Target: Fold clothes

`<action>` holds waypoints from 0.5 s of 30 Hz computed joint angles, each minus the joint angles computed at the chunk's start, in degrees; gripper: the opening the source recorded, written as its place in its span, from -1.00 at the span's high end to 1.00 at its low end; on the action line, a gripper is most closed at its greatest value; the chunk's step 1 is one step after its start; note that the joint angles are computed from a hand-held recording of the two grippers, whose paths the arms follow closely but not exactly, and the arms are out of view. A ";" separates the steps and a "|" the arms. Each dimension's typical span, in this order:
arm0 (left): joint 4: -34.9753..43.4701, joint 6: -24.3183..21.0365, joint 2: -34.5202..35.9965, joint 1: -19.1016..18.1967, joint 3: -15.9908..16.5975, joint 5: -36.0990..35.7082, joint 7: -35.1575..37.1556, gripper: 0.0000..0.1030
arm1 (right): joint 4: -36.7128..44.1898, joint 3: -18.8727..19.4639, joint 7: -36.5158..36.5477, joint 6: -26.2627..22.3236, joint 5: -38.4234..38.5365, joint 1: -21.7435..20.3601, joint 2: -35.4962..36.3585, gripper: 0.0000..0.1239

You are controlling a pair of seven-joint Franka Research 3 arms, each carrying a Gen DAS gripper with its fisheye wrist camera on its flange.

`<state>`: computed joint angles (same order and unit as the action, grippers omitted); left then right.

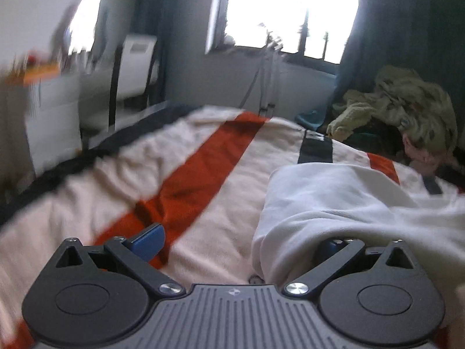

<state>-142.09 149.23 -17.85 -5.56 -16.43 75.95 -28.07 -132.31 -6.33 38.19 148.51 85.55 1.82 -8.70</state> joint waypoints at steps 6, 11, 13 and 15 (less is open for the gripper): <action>-4.30 13.13 -0.30 3.88 3.89 -5.66 -7.33 -1.00 | 0.17 0.43 8.84 -0.68 -7.04 -0.49 2.51 -0.28; -5.32 16.13 -0.62 5.68 3.04 -9.01 -4.80 -1.00 | 0.44 0.72 15.07 -1.46 -12.24 -0.83 3.77 -0.34; -6.52 19.49 -1.25 5.91 3.87 -12.21 -2.14 -0.99 | 0.45 0.42 16.23 -3.08 -12.08 -1.14 3.88 -0.34; -8.05 22.81 -2.20 5.23 5.27 -16.29 2.09 -0.99 | 0.56 0.10 17.52 -5.19 -11.90 -1.57 4.12 -0.36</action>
<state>-150.15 172.04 -20.05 -0.33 -11.16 59.66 -25.98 -131.75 -6.23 55.71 143.33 73.66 0.25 -4.58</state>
